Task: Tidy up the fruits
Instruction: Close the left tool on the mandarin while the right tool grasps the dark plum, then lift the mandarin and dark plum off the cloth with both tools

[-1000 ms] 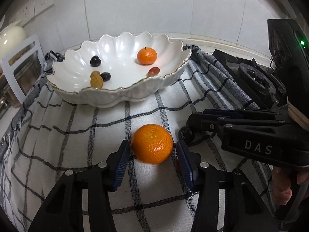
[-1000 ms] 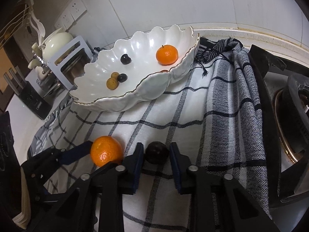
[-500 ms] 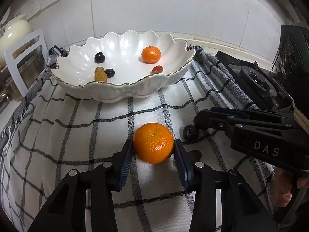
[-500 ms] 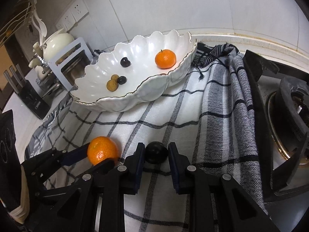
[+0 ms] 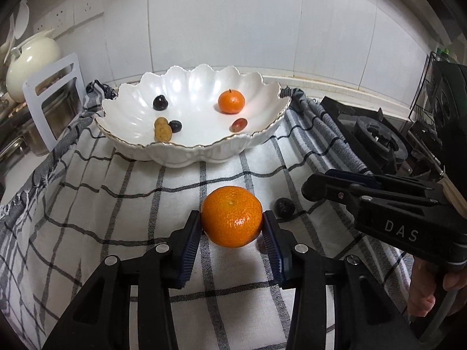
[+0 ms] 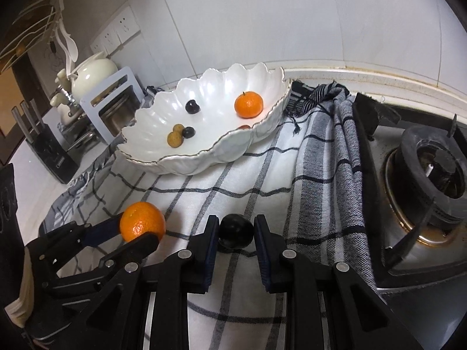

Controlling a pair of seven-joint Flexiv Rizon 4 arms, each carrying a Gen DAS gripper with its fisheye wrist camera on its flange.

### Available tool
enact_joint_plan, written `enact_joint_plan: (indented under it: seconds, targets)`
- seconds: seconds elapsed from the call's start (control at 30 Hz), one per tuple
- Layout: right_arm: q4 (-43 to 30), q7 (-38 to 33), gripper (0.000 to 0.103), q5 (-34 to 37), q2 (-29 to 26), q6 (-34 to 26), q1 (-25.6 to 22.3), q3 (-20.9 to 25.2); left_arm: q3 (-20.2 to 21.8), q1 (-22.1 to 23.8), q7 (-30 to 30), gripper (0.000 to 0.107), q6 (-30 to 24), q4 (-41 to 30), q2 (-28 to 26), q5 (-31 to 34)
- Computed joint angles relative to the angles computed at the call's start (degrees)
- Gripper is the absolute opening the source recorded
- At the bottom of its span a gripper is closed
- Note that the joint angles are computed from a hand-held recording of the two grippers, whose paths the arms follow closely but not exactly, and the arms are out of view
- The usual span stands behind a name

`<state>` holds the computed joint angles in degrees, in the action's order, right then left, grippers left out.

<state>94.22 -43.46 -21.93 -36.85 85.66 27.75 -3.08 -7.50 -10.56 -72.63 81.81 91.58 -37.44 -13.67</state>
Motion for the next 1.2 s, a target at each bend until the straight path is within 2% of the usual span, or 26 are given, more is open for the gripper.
enact_joint_plan:
  seconds: [0.23, 0.37, 0.57, 0.8, 1.2]
  targets:
    - [2.74, 2.00, 0.026, -1.37, 2.04, 2.71, 3.21, -4.24, -0.78, 0.53, -0.09, 0.042, 2.24, 1.68, 1.48, -0.27]
    - [3.46, 2.31, 0.026, -2.11, 2.66, 2.68, 3.98, -5.18, -1.24, 0.78, 0.07, 0.042, 2.99, 2.42, 1.93, -0.40]
    - [1.68, -1.85, 0.025, 0.32, 1.14, -3.11, -2.18, 3.94, -0.36, 0.29, -0.64, 0.042, 2.95, 3.27, 2.25, -0.24]
    - [2.34, -3.12, 0.026, 0.63, 1.20, -4.58, -1.72, 4.04, 0.12, 0.18, -1.48, 0.042, 2.69, 3.82, 2.44, -0.04]
    - [-0.83, -7.09, 0.027, 4.43, -0.61, -6.91, -4.33, 8.40, 0.52, 0.16, -2.28, 0.042, 3.22, 4.00, 2.63, 0.35]
